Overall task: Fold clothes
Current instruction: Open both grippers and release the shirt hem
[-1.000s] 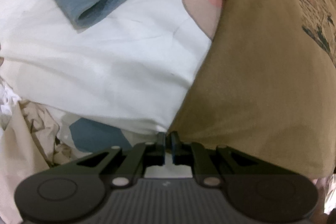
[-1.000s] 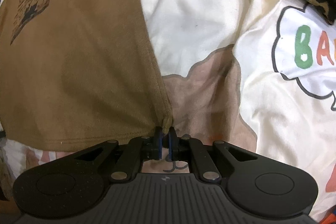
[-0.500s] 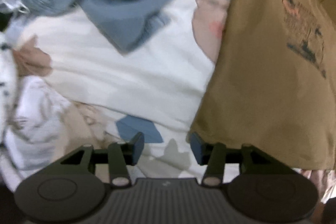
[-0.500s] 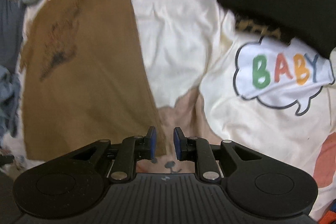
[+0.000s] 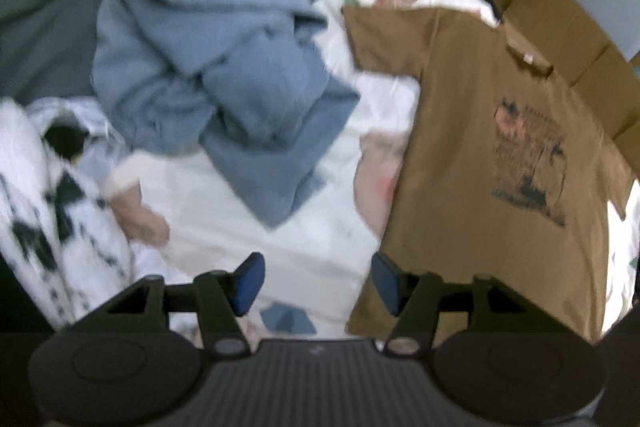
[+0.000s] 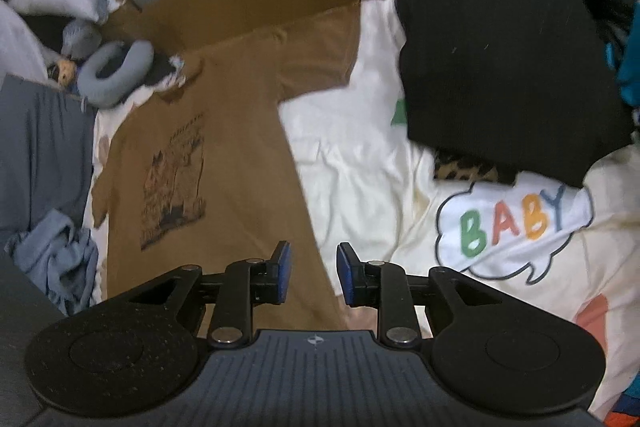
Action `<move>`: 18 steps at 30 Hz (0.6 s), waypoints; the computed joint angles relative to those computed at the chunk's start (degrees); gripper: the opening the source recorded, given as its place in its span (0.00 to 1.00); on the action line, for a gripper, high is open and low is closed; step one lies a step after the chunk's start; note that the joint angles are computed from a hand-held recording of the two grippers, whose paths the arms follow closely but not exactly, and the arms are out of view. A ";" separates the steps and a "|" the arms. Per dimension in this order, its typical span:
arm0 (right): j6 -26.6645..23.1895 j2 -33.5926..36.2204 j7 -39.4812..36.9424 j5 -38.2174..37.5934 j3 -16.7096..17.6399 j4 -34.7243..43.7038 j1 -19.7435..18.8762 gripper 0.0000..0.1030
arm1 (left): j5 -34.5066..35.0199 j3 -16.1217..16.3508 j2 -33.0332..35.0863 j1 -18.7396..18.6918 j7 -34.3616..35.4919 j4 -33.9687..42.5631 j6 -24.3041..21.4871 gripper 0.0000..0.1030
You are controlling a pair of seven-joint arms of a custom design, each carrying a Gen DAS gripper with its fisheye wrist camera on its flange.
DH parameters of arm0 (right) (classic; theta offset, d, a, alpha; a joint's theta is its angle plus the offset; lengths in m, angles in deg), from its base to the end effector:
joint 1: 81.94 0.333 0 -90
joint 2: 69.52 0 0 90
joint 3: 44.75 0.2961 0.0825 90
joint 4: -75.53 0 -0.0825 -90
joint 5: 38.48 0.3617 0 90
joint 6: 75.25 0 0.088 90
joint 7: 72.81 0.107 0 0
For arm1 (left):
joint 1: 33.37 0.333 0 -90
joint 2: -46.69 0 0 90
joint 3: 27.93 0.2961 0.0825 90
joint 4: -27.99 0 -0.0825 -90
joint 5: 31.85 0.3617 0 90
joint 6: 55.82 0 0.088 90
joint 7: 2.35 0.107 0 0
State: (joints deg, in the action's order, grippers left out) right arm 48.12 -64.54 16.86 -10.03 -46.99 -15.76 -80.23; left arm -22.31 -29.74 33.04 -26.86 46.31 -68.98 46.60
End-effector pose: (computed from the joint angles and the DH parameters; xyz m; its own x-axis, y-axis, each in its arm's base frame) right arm 0.6042 0.0150 0.6130 -0.0549 -0.8819 -0.4683 -0.8809 0.2637 -0.3932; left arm 0.4754 0.0511 0.6931 0.7000 -0.7091 0.0848 -0.6431 -0.6776 -0.3568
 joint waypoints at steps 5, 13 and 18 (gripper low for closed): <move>-0.34 0.12 3.90 -1.69 -0.51 2.79 -0.32 0.27 | 0.51 0.56 3.63 0.76 1.90 6.69 -0.24 0.61; -3.70 1.50 6.30 -3.40 -1.11 9.36 -1.66 0.28 | -0.22 1.05 9.14 2.22 3.42 16.37 -0.20 0.62; -5.14 3.43 7.16 -4.68 -1.11 13.69 -2.24 0.45 | -0.27 1.04 11.88 2.98 3.83 19.84 0.33 0.63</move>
